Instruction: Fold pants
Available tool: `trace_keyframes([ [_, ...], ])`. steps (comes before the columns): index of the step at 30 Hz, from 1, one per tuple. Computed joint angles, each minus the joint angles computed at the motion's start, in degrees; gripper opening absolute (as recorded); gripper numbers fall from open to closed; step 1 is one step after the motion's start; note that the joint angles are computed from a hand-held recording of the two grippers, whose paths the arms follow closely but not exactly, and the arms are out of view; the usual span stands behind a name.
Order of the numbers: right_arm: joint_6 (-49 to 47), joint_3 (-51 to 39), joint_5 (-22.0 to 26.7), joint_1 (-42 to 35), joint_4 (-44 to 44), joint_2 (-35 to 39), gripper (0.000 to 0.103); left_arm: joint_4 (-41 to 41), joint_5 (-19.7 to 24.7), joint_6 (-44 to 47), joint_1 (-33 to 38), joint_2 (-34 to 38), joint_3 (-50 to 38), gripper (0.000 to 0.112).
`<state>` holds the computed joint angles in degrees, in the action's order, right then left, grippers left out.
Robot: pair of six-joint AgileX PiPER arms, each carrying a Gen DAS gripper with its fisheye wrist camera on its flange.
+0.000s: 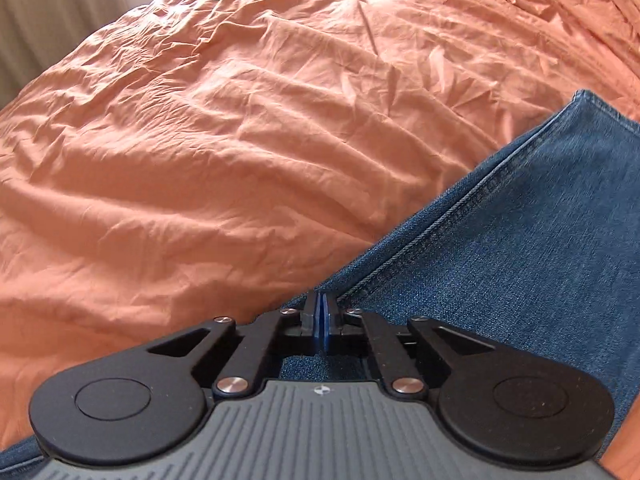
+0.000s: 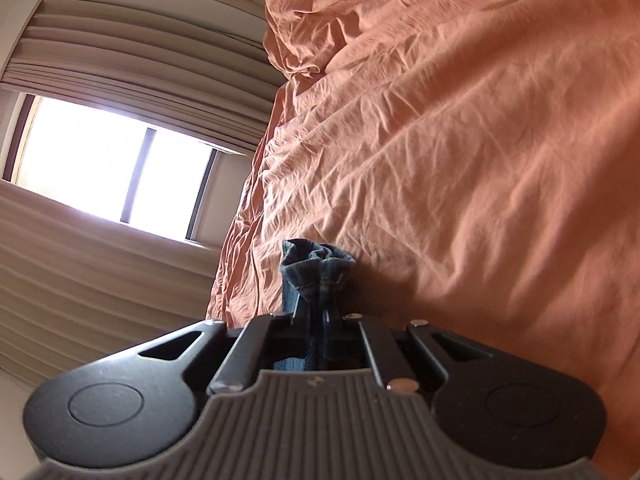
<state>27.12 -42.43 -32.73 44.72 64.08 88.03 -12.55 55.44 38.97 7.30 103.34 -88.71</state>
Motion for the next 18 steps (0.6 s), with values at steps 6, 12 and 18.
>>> trace_keyframes([
  [6,-10.1,-2.9,-0.2,1.0,7.0,-0.6,0.000,-0.4,-3.5,1.3,-0.1,-8.2,7.9,0.004],
  [12,-18.4,-4.8,-1.2,2.7,13.0,-1.1,0.000,-0.6,-3.1,3.3,-1.5,-20.7,22.9,0.004],
  [18,-24.3,-6.1,-2.7,4.5,16.6,-1.8,0.000,-3.1,-0.9,2.6,-1.4,-30.2,32.1,0.000],
])
